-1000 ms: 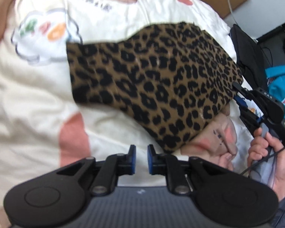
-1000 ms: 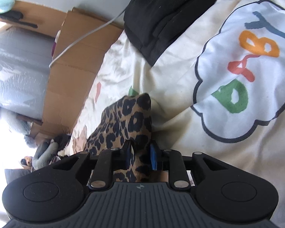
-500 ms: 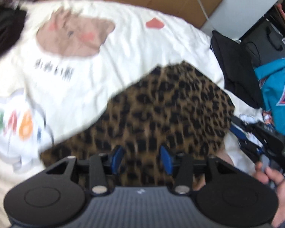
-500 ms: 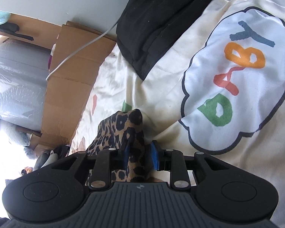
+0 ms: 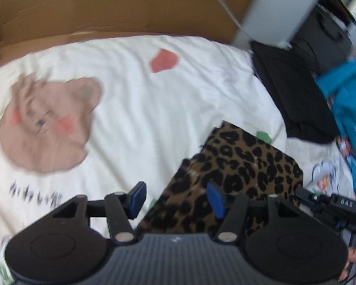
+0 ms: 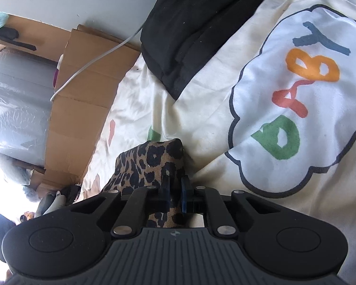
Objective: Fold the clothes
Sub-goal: 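Grasp the shorts' other edge with the left gripper while the right gripper holds its edge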
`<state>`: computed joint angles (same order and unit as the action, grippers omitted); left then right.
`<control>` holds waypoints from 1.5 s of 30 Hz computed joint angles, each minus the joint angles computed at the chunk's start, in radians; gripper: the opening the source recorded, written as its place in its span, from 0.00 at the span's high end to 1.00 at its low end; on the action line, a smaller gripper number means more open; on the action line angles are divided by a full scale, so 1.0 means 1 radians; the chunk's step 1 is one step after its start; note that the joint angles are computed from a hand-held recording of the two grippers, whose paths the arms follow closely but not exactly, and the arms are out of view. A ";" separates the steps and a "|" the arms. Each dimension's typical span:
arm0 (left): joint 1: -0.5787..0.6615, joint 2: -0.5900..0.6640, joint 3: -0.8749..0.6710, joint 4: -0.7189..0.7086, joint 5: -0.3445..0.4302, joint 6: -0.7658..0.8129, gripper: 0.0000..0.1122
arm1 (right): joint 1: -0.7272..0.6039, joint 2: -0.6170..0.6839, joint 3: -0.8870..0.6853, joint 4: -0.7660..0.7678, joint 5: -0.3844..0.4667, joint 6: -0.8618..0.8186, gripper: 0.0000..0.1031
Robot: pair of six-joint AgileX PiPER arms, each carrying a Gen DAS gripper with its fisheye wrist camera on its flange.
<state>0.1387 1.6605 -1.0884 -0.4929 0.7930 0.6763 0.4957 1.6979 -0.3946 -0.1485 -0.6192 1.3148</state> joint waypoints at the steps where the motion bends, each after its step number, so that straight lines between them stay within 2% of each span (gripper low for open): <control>1: -0.019 0.017 -0.020 0.011 0.010 0.010 0.47 | 0.000 -0.003 -0.004 -0.004 0.009 -0.004 0.93; 6: -0.080 0.078 -0.070 0.019 0.021 0.076 0.48 | -0.021 -0.013 -0.009 -0.062 0.028 0.012 0.92; 12: -0.108 0.104 -0.086 0.028 0.016 0.185 0.52 | -0.002 -0.036 -0.016 -0.043 0.062 -0.033 0.90; 16: -0.126 0.164 -0.182 0.060 0.097 0.234 0.52 | 0.000 -0.052 -0.009 -0.041 0.062 -0.039 0.90; 20: -0.121 0.250 -0.285 0.031 0.193 0.194 0.52 | 0.015 -0.050 0.005 -0.007 0.042 -0.038 0.90; 25: -0.110 0.295 -0.322 -0.003 0.238 0.128 0.53 | 0.022 -0.081 0.013 -0.028 0.073 0.005 0.89; 27: -0.113 0.294 -0.330 0.019 0.242 0.110 0.62 | 0.033 -0.097 0.016 -0.015 0.080 0.008 0.87; 30: -0.121 0.261 -0.319 0.047 0.238 0.136 0.73 | 0.047 -0.125 0.014 -0.001 0.114 -0.003 0.74; 32: -0.127 0.234 -0.303 0.056 0.228 0.147 0.80 | 0.063 -0.147 0.003 0.041 0.165 -0.041 0.73; 33: -0.127 0.226 -0.297 0.062 0.221 0.153 0.96 | 0.071 -0.157 -0.004 0.068 0.190 -0.064 0.73; 36: -0.126 0.205 -0.278 0.078 0.200 0.169 0.96 | 0.082 -0.179 -0.006 0.098 0.207 -0.095 0.71; 38: -0.120 0.192 -0.260 0.079 0.185 0.183 0.96 | 0.087 -0.194 -0.011 0.111 0.238 -0.123 0.65; 41: -0.107 0.176 -0.225 0.063 0.152 0.217 0.96 | 0.085 -0.215 -0.005 0.100 0.269 -0.112 0.65; 45: -0.093 0.166 -0.209 0.042 0.139 0.239 0.97 | 0.092 -0.218 0.021 0.086 0.239 -0.087 0.65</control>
<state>0.0454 1.8261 -1.2975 -0.4508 0.9320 0.9156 0.5881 1.4798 -0.3731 -0.0630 -0.3804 1.2277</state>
